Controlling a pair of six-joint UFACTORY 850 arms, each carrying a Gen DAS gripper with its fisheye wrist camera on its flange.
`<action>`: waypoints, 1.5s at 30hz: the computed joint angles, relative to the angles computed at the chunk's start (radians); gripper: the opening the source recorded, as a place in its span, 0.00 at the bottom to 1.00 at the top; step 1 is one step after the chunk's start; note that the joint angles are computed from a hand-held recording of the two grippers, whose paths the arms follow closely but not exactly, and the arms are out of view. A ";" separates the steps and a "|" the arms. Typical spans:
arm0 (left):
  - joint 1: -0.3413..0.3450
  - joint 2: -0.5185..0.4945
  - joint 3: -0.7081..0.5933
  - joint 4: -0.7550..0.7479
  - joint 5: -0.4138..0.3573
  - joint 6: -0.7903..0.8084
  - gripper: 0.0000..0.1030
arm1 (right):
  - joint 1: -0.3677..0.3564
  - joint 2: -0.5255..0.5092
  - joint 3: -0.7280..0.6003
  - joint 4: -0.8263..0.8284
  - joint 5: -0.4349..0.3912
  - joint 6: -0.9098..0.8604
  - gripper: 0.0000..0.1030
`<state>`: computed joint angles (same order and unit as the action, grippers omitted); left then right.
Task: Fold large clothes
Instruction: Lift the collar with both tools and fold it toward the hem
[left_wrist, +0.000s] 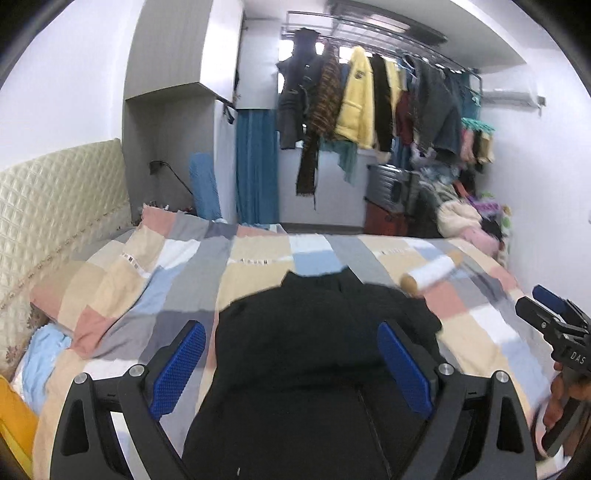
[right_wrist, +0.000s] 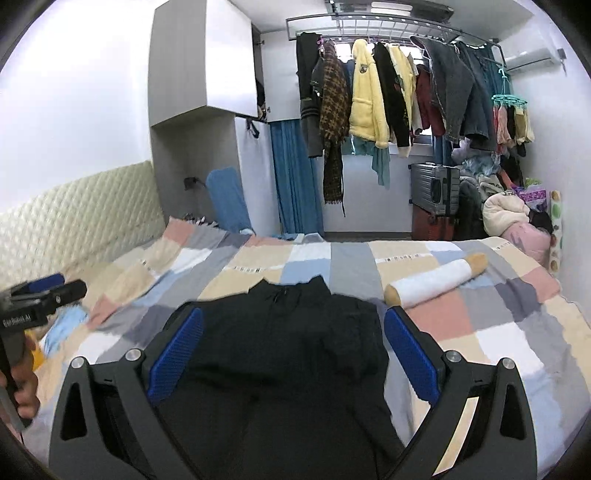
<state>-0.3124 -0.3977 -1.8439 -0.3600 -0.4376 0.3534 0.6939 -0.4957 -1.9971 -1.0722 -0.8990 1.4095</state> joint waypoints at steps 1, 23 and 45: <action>0.003 0.028 0.034 -0.005 0.001 0.012 0.92 | 0.017 0.028 0.040 -0.007 0.002 0.018 0.95; 0.295 0.007 0.237 -0.183 -0.612 0.038 0.92 | -0.146 0.471 0.795 0.866 0.392 -0.053 0.95; 0.350 -0.171 0.189 -0.213 -0.837 -0.094 0.92 | -0.288 0.402 0.893 1.766 0.237 -1.092 0.96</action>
